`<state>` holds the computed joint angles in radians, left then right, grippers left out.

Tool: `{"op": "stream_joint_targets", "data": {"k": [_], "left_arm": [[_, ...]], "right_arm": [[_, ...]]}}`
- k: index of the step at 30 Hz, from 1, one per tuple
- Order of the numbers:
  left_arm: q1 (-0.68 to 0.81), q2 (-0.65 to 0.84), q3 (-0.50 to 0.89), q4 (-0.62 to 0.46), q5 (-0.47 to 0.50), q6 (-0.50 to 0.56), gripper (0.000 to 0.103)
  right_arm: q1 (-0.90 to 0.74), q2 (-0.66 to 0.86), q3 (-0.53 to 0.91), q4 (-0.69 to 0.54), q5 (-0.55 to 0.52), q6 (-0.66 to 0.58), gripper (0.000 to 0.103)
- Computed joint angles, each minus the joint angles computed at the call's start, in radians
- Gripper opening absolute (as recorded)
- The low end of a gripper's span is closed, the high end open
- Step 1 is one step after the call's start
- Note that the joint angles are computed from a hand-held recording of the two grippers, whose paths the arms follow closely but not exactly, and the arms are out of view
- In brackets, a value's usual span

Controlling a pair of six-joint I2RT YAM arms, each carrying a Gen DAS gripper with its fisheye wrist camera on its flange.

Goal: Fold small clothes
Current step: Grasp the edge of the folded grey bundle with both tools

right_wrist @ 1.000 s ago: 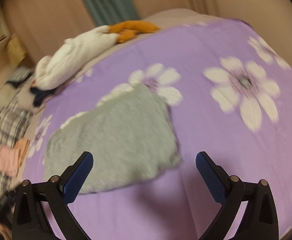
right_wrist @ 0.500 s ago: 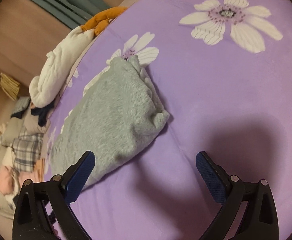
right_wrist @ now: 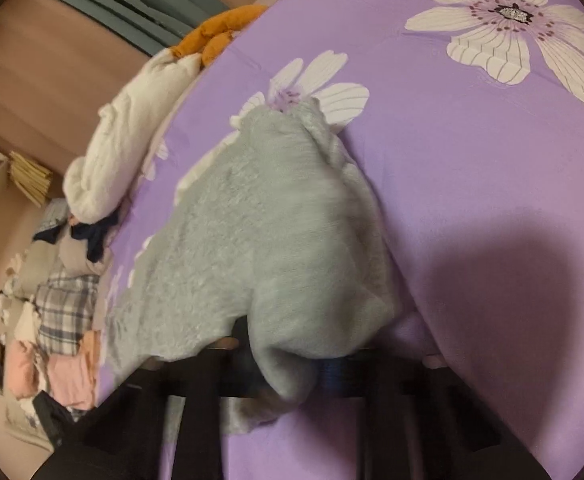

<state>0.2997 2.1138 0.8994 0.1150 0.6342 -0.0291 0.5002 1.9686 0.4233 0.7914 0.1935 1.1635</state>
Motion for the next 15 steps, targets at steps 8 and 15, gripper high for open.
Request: {"op": "stream_joint_targets", "data": {"k": [8,15], "left_arm": [[0.066,-0.231,-0.166,-0.019,0.037,0.144,0.010],[0.156,-0.337,-0.244,-0.185,0.092,0.316,0.011]], "right_arm": [[0.173,-0.250,-0.086,-0.155,0.203,0.004,0.015],[0.326,-0.444,-0.189,-0.302,0.320,0.135,0.015]]}}
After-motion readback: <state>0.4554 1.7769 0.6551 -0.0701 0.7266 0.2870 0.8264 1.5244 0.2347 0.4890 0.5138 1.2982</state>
